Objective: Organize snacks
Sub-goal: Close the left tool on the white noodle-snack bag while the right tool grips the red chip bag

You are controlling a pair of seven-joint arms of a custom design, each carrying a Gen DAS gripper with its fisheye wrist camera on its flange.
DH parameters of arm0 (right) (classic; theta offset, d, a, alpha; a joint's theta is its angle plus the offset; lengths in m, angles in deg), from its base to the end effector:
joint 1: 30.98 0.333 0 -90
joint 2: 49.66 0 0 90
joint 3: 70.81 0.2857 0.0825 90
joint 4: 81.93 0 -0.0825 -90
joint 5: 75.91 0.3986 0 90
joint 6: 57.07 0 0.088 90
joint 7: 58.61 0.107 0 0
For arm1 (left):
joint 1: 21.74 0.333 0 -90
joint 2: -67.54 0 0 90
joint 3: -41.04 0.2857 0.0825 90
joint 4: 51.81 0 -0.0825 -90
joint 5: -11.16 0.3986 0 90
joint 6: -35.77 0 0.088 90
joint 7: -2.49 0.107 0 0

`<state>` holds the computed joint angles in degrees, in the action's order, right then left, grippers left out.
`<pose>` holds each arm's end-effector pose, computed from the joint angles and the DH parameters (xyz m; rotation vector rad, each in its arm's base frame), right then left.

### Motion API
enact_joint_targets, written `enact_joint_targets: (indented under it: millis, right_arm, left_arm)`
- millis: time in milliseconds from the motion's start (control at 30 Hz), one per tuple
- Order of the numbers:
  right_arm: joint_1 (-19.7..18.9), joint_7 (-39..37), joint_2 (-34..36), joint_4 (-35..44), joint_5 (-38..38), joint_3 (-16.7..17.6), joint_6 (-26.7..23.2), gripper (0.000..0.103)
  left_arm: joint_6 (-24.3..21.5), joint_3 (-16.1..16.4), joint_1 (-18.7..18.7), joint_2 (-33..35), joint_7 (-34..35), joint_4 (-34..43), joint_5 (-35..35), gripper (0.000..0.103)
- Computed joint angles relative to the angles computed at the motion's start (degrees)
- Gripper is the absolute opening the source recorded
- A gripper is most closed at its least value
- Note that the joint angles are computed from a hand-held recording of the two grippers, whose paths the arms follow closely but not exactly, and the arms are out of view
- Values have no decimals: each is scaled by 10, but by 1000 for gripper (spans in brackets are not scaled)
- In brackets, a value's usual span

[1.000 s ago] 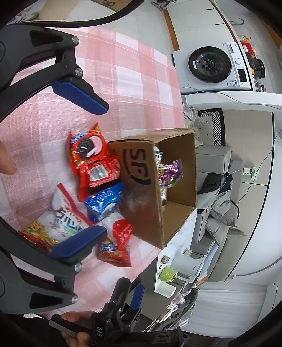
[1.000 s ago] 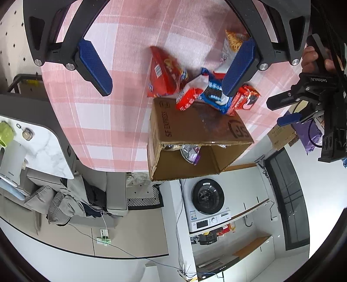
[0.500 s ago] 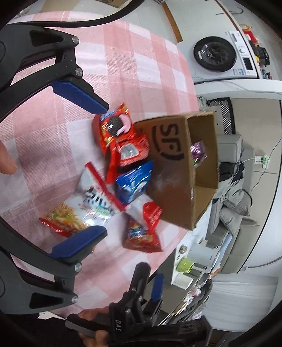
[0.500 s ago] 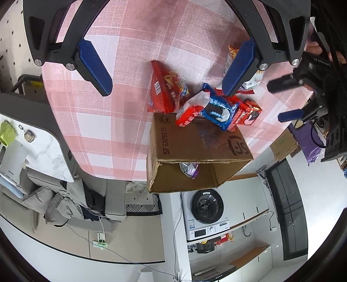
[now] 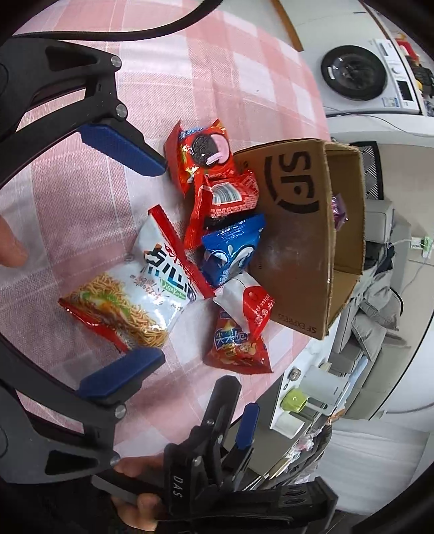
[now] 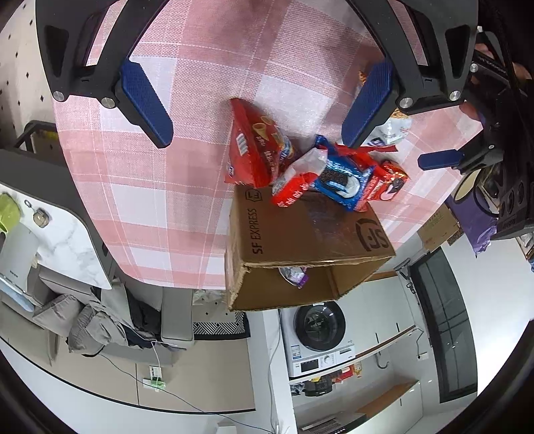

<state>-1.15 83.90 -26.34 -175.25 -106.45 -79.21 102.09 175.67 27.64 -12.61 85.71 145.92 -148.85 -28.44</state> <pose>0.6528 0.2958 0.4342 -1.6378 1.7724 -0.6515 0.6863 -0.0375 0.4288 -1.3789 2.4219 -1.0513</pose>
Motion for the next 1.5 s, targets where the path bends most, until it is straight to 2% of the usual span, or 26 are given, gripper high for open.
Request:
enact_joint_targets:
  millis: [267,433,533,800,933,1000,1200,1267,1300,1500]
  right_arm:
    - [-13,-6,27,17,40,3,-19,103]
    - [-16,-14,41,25,62,2,-22,103]
    - [-14,-17,41,21,67,-1,-16,103]
    - [-21,-52,58,39,98,8,-12,102]
    - [-20,-68,75,60,114,6,-12,100]
    - [-20,-80,84,74,122,6,-14,95]
    - [-28,-131,122,130,157,17,-43,72]
    - [-29,-142,128,137,167,18,-42,65]
    - [-30,-148,129,137,171,19,-38,55]
    - [-21,-154,107,100,182,11,-12,42]
  left_arm:
    - [-18,2,-19,45,-91,52,57,102]
    - [-44,-4,-14,79,-135,91,89,102]
    - [-68,-8,-5,91,-135,107,104,102]
    - [-57,-16,5,92,-113,103,112,102]
    - [-77,-24,12,94,-98,105,96,92]
    - [-87,-27,16,96,-89,107,84,85]
    - [-152,-34,30,115,-63,132,43,57]
    - [-157,-32,29,117,-62,134,35,54]
    - [-158,-32,29,117,-60,134,32,52]
    - [-158,-29,32,108,-43,122,19,48]
